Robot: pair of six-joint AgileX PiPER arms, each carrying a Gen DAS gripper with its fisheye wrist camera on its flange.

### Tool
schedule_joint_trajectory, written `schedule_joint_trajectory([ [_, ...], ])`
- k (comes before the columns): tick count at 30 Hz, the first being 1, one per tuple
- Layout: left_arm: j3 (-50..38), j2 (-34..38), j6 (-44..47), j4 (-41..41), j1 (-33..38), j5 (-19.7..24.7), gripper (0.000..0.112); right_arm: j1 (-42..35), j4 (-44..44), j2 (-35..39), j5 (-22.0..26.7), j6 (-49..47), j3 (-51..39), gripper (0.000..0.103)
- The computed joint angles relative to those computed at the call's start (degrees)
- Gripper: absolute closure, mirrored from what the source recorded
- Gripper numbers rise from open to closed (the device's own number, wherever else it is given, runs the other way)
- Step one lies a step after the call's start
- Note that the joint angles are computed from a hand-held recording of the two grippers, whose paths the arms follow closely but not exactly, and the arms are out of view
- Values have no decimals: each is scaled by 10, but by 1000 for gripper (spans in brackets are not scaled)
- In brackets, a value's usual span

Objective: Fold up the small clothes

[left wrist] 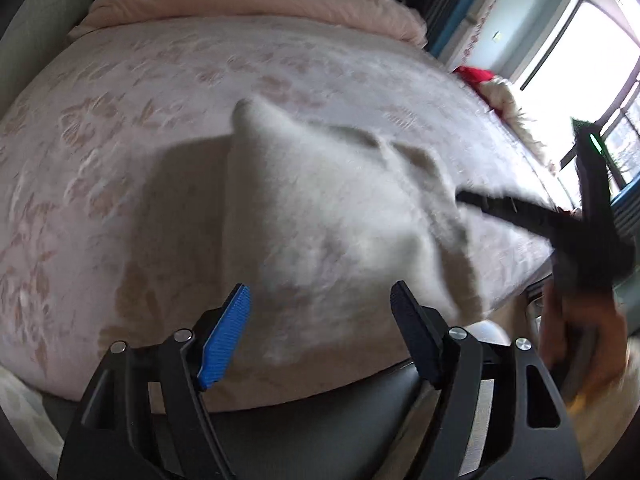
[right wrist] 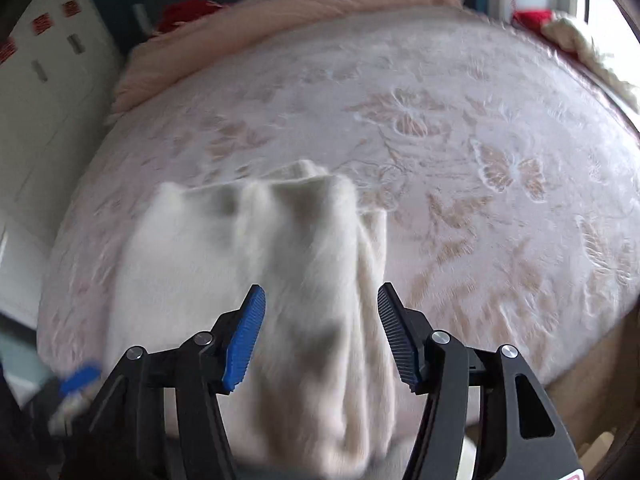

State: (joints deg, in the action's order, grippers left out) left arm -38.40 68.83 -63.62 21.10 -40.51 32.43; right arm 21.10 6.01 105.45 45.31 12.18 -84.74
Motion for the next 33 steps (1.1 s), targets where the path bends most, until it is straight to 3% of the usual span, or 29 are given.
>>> schedule_joint_trajectory([
  [2,8,10,2,-6,3,-1,42,-13,17,74,29,-7,-72,92],
  [3,11,16,2,-9,6,-3,42,-16,38,94,34,-28,-94,94],
  [7,20,29,0,-7,11,-6,42,0,-12,80,-16,6,-99,95],
  [10,27,45,29,-31,33,-28,41,8,-64,173,49,10,-166,91],
  [11,26,48,36,-37,37,-31,41,10,-71,168,41,17,-162,90],
  [13,24,41,22,-23,29,-21,42,8,-50,130,32,24,-139,85],
  [16,19,17,11,0,13,1,42,25,-28,26,-32,17,-47,84],
  [18,7,12,8,1,1,25,42,39,55,-23,-48,-57,-7,84],
  [22,2,-25,10,-2,-27,94,40,98,153,-9,-8,-151,-26,85],
  [25,19,-86,-18,11,-54,157,39,158,95,84,27,-127,-71,85],
  [26,24,-101,-38,19,-66,179,37,175,69,102,10,-121,-66,85],
  [27,30,-118,-51,24,-70,195,37,182,62,99,-11,-113,-56,85],
  [31,44,-167,-83,39,-79,246,36,173,61,35,-12,-81,-43,87],
  [33,47,-175,-80,38,-71,240,36,176,-3,27,1,-42,-25,87],
])
